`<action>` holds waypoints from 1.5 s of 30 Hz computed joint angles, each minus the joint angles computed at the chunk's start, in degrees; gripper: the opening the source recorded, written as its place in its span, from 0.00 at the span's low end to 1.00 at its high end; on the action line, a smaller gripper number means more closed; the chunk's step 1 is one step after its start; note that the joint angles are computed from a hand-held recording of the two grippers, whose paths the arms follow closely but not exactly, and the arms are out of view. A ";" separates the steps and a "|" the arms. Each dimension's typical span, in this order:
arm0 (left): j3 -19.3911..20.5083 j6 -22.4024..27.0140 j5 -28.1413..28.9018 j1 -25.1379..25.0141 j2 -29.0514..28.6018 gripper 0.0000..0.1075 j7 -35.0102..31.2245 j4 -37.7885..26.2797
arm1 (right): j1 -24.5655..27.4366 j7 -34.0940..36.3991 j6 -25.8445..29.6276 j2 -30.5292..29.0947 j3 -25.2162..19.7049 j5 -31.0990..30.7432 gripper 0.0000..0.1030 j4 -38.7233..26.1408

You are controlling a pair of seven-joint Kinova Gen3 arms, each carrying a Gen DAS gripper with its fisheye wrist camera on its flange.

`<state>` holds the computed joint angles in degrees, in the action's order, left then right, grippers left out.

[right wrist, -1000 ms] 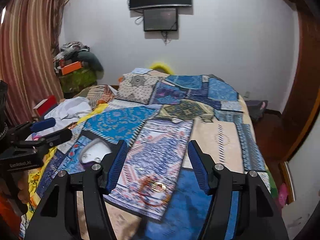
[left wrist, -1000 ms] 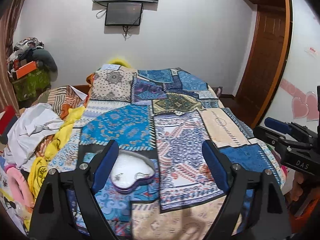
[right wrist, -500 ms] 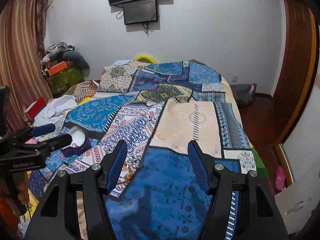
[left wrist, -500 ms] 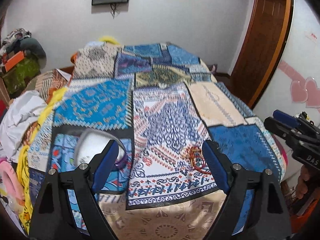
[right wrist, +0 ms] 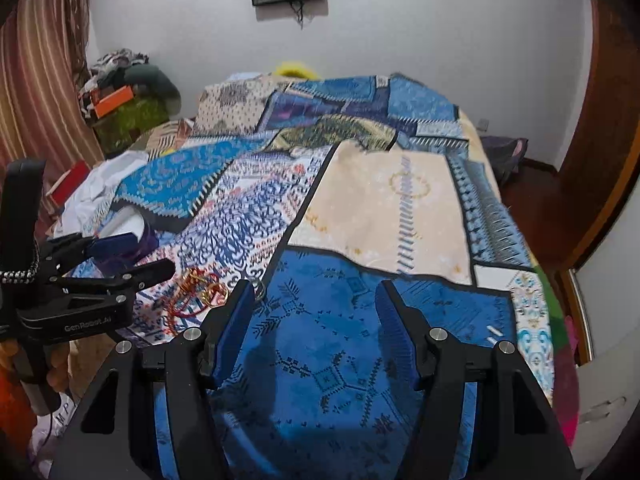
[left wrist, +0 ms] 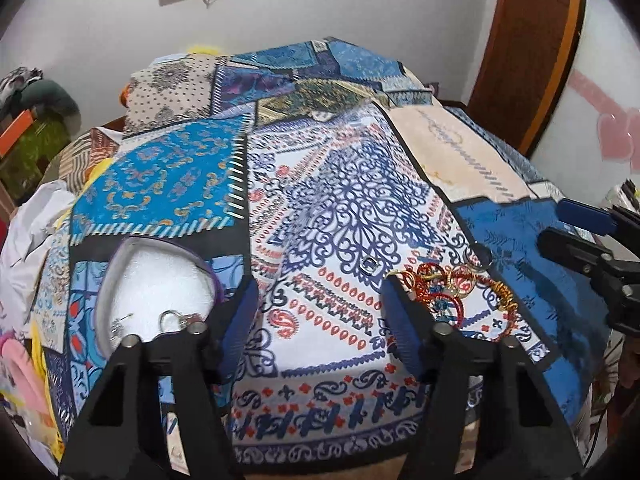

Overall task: Organize jewelry
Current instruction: 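Grasp another silver ring with the right tool while the left tool grasps a silver earring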

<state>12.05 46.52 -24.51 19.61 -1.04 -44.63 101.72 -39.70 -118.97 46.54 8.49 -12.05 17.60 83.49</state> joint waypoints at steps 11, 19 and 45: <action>-1.61 -4.96 5.11 -1.69 0.99 0.30 -7.19 0.39 | 0.48 6.57 -0.16 2.41 -0.25 -3.48 0.49 -0.89; -1.45 -5.09 4.76 -1.50 0.92 0.21 -7.75 -0.07 | 0.02 11.56 0.38 3.34 -0.09 -5.54 0.41 -1.79; -2.16 -7.88 9.19 -1.64 1.22 0.08 -11.94 0.26 | -1.23 13.94 0.56 5.91 1.20 -7.71 0.19 -4.67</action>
